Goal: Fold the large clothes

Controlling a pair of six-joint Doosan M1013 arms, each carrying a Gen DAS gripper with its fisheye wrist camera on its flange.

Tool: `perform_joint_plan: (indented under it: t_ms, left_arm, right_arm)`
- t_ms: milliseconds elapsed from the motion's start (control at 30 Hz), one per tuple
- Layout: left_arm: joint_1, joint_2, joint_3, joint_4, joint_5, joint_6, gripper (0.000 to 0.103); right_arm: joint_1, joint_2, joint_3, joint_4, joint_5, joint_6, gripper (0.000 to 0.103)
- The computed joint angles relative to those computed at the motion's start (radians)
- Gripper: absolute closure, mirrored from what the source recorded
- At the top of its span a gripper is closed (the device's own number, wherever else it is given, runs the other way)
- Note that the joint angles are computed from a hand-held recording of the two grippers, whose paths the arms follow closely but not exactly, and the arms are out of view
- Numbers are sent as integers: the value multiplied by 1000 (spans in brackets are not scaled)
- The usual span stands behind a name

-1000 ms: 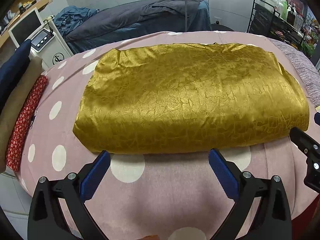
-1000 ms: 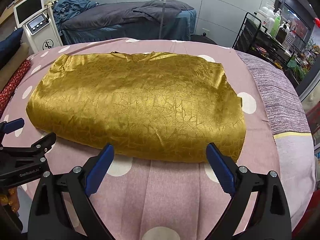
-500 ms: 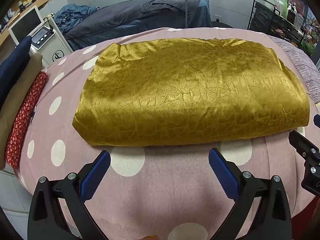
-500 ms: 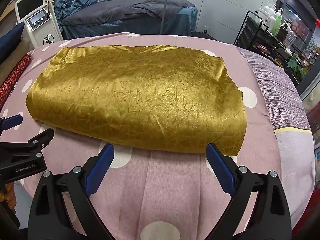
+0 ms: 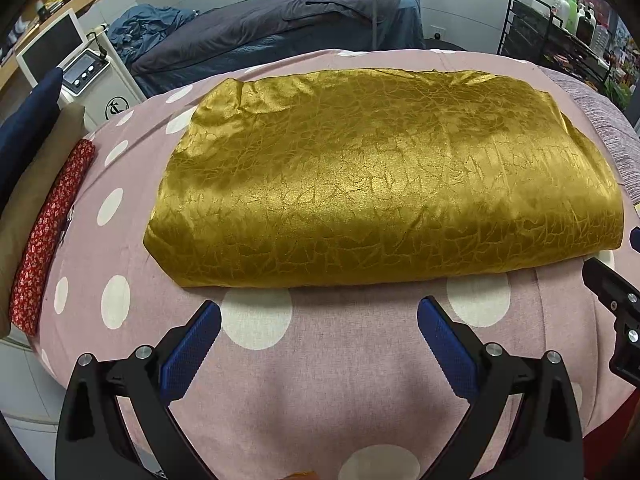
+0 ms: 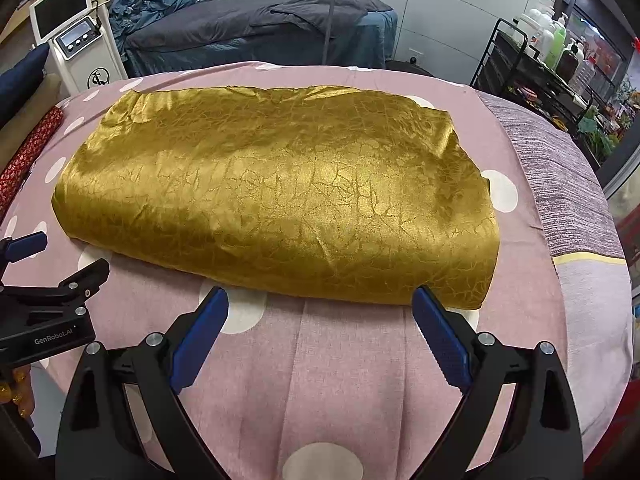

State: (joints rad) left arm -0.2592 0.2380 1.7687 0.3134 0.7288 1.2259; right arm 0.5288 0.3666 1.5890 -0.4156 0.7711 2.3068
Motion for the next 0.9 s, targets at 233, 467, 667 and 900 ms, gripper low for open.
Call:
perform_joint_plan:
  t_ms: [233,467,667,900]
  left_arm:
    - [0,0,1,4,-3,-2,7]
    - [-2,-8,11,22,-32,-3,7]
    - [-1,-16,11,29,-47,-15,7]
    - [1,-18,6,10,-48,2,7]
  right_arm:
    - [0,-1,2,0,-3,0,11]
    - [-1,0,1,4,-2,-4,11]
    - [0,0,0,1,-3,-5,11]
    - [1,0,-2,1,-2,-9,11]
